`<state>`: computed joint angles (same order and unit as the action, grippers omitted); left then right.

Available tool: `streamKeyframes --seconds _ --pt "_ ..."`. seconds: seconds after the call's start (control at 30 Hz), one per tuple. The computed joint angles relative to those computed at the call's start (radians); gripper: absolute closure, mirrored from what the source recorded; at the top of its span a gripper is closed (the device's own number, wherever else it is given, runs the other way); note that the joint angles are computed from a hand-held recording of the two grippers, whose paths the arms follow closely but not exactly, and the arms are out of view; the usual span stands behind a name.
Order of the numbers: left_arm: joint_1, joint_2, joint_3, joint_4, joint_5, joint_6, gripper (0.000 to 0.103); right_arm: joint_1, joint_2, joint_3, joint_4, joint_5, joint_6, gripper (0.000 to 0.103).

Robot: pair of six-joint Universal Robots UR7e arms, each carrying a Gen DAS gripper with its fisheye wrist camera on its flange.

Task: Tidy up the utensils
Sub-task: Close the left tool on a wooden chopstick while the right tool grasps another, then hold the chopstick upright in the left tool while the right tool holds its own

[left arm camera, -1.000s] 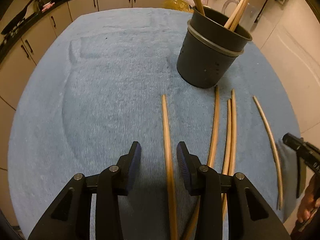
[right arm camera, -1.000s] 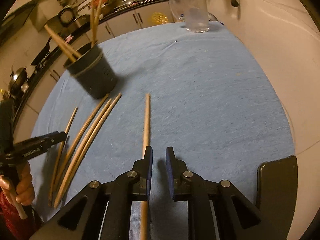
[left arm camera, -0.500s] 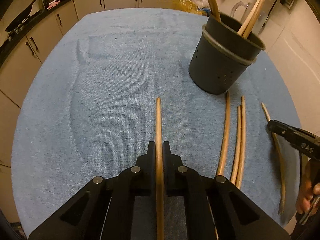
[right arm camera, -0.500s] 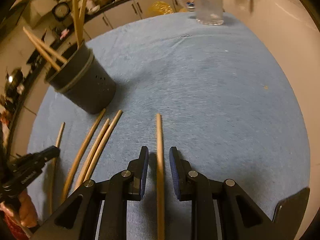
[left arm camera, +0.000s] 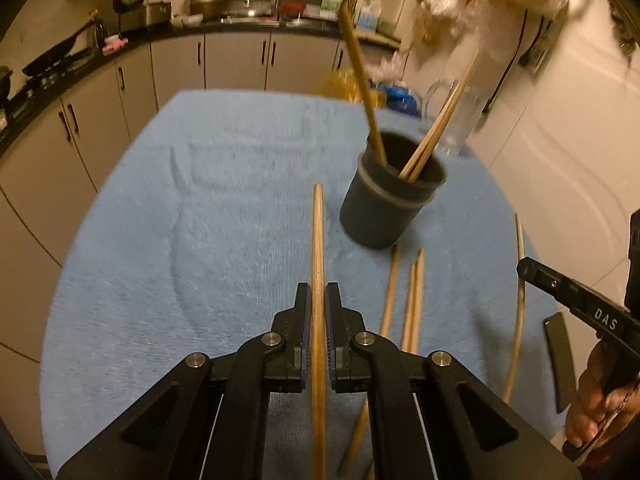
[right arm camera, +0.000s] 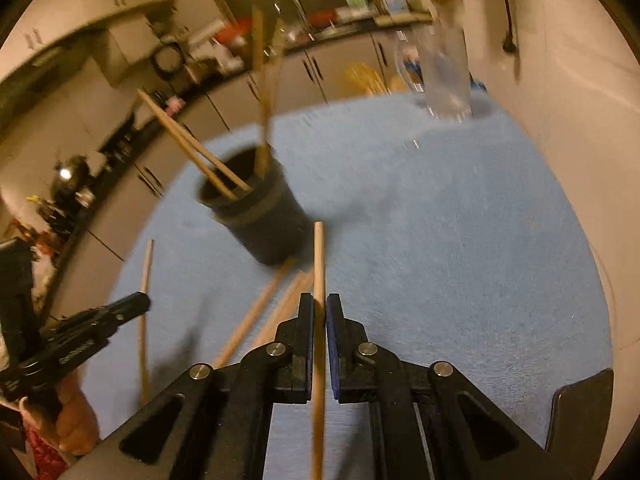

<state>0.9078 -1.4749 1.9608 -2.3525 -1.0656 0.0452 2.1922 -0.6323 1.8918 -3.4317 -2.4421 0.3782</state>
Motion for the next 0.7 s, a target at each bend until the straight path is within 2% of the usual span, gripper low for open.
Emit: streamKeyframes --seconds 0.1,0.27,0.4,0.7 --pt "-0.016 -0.030 0.007 -0.020 -0.003 0.010 0.097 0.039 0.025 -0.012 -0.112 -0.020 -0.074 0.096" --pt "-0.047 -0.067 0.018 -0.041 -0.001 0.011 0.097 0.074 0.056 -0.040 -0.213 -0.035 -0.147 0.096" --pt "-0.074 -0.107 0.037 -0.033 0.008 -0.004 0.097 0.095 0.069 -0.056 -0.241 -0.056 -0.175 0.096" --pt "-0.077 -0.112 0.040 -0.045 0.003 0.002 0.097 0.112 0.070 -0.057 -0.267 -0.070 -0.180 0.096"
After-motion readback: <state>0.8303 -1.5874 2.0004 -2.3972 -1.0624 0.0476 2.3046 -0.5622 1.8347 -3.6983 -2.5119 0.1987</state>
